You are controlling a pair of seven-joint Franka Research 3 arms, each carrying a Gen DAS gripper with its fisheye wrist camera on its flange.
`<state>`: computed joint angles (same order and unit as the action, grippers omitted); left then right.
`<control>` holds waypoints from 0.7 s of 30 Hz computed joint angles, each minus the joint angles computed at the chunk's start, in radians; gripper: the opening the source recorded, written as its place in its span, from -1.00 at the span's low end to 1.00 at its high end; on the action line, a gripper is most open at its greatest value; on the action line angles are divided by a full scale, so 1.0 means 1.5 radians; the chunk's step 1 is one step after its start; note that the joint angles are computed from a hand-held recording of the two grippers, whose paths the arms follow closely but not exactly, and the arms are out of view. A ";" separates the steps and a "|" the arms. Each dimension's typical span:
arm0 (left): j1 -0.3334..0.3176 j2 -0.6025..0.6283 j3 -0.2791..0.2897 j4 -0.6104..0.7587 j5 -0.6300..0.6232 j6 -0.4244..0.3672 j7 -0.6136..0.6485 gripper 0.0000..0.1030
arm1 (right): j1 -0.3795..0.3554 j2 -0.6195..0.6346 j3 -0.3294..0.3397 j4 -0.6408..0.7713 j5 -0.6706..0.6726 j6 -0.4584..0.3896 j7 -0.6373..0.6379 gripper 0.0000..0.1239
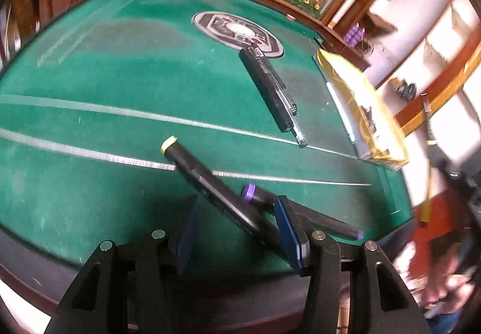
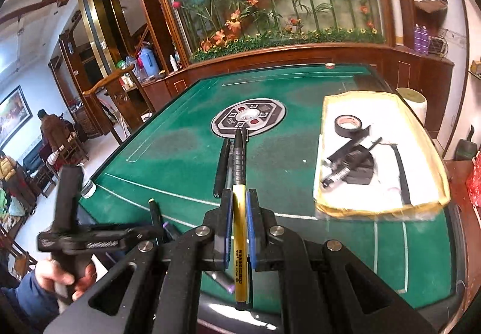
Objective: Organize rigid objects
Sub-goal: 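Grasp a black marker with the left tool while the right tool holds the yellow pen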
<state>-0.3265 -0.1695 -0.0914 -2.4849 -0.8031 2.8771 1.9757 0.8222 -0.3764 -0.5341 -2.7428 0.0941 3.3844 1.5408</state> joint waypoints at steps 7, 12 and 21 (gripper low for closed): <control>0.002 0.015 0.011 0.019 -0.061 0.010 0.081 -0.92 | 0.068 -0.072 -0.101 -0.054 -0.029 0.030 -0.022 -0.87; 0.033 0.006 -0.006 -0.001 0.034 -0.008 0.003 -0.93 | 0.126 -0.097 -0.175 -0.063 -0.054 0.052 -0.025 -0.87; -0.016 -0.028 0.030 -0.016 -0.110 -0.016 0.074 0.39 | 0.234 -0.073 -0.288 -0.040 -0.071 0.086 0.008 -0.87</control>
<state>-0.3508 -0.2117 -0.0466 -2.5085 -0.9682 2.8531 2.0874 1.1730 -0.4864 -0.9659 -2.8025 -0.0124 3.5132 1.5535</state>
